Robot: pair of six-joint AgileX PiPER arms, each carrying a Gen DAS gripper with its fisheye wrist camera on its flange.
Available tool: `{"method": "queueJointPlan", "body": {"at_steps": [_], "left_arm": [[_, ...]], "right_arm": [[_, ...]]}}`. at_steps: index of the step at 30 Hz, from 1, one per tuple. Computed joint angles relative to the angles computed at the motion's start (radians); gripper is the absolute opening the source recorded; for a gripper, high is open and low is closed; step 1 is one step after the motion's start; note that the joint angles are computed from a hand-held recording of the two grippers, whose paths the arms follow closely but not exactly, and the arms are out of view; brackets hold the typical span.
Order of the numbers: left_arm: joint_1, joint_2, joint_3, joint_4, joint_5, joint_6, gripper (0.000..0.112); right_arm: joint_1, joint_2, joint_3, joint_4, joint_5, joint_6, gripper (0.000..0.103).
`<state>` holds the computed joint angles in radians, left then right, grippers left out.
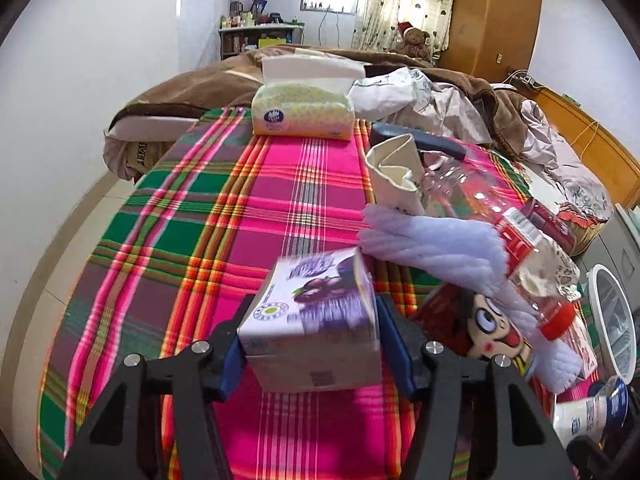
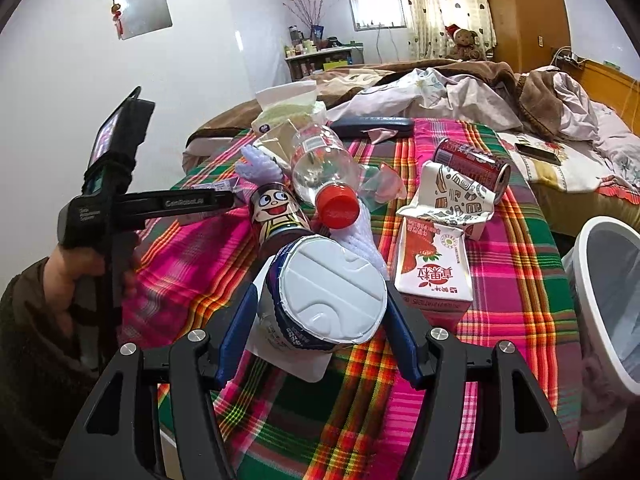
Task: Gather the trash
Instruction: 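Carry both items over the white bin and open both tools to drop them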
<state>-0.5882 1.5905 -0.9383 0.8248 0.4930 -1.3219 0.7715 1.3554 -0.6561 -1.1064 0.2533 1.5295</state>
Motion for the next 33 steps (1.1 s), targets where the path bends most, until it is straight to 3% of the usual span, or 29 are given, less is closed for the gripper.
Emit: {"method": "queueJointPlan", "body": {"at_steps": [5,12,17,23,33], "left_arm": [[-0.024,-0.015,0.021,0.021,0.021,-0.041,0.060],[-0.011,0.008,0.042,-0.031,-0.032,-0.063,0.058],[-0.015,0.035,0.048,0.022,-0.029,-0.144,0.059],[-0.058,0.054,0.021,0.017,0.034,-0.124,0.058],[-0.208,-0.080,0.019,0.098,0.168,-0.193,0.058]], "right_arm": [[-0.001,-0.049,0.037,-0.050,-0.004,0.048,0.063],[0.007,-0.108,0.072,-0.072,0.001,0.057,0.063],[0.008,-0.128,0.089,-0.097,0.014,0.081,0.063],[-0.003,-0.166,0.110,-0.105,0.030,0.088,0.063],[-0.101,-0.249,0.138,-0.023,0.022,-0.032,0.063]]}}
